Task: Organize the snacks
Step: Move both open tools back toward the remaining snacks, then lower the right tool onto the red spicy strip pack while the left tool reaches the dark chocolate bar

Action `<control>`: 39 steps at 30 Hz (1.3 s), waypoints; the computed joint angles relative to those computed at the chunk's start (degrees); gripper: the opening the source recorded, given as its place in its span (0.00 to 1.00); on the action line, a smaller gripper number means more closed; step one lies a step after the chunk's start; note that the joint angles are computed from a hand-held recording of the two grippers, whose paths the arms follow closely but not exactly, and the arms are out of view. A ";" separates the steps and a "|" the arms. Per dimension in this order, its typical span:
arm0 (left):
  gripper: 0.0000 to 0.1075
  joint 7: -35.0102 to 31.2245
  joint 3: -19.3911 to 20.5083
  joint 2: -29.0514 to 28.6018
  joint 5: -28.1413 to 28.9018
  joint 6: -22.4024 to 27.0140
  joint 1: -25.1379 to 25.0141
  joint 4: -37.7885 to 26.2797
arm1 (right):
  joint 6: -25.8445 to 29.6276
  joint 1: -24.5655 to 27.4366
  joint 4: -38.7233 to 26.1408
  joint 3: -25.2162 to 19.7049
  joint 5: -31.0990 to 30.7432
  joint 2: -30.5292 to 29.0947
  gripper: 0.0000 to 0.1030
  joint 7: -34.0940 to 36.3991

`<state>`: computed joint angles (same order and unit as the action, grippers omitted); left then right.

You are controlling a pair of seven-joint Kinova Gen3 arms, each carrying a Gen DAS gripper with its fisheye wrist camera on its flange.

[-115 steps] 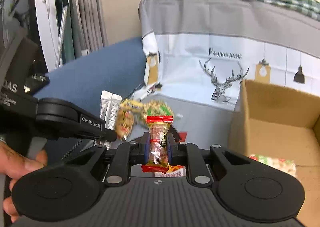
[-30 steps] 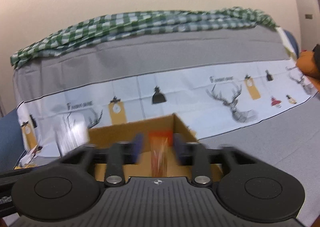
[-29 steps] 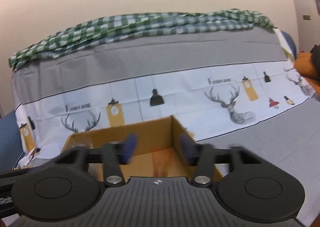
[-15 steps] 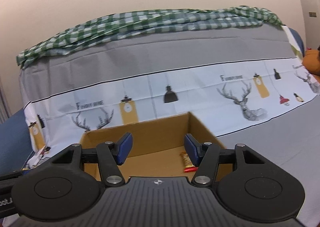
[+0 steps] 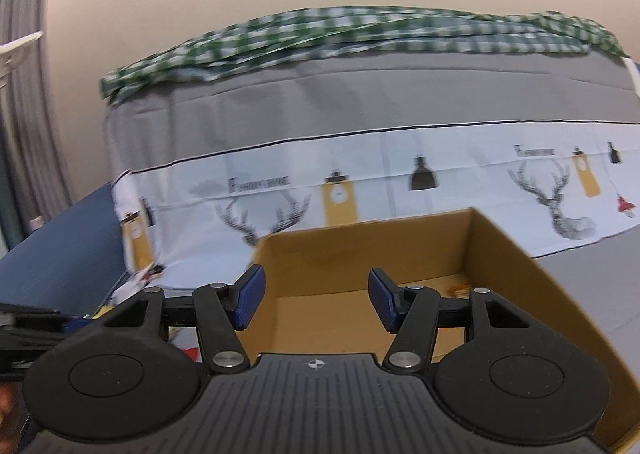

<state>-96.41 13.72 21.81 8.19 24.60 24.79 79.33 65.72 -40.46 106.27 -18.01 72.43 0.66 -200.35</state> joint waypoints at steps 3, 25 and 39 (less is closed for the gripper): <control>0.25 2.03 -0.53 0.86 1.79 1.56 -1.35 -1.60 | -2.77 -0.48 -1.18 -0.07 0.77 1.28 0.54 1.26; 0.25 13.66 -4.39 6.25 -1.82 13.04 -2.35 -10.41 | -15.30 -7.49 -12.95 5.89 -8.57 13.71 0.55 16.42; 0.67 12.75 -6.28 12.39 -6.86 20.54 2.42 -18.69 | -14.51 -9.32 -17.94 11.72 -23.26 19.53 0.75 30.66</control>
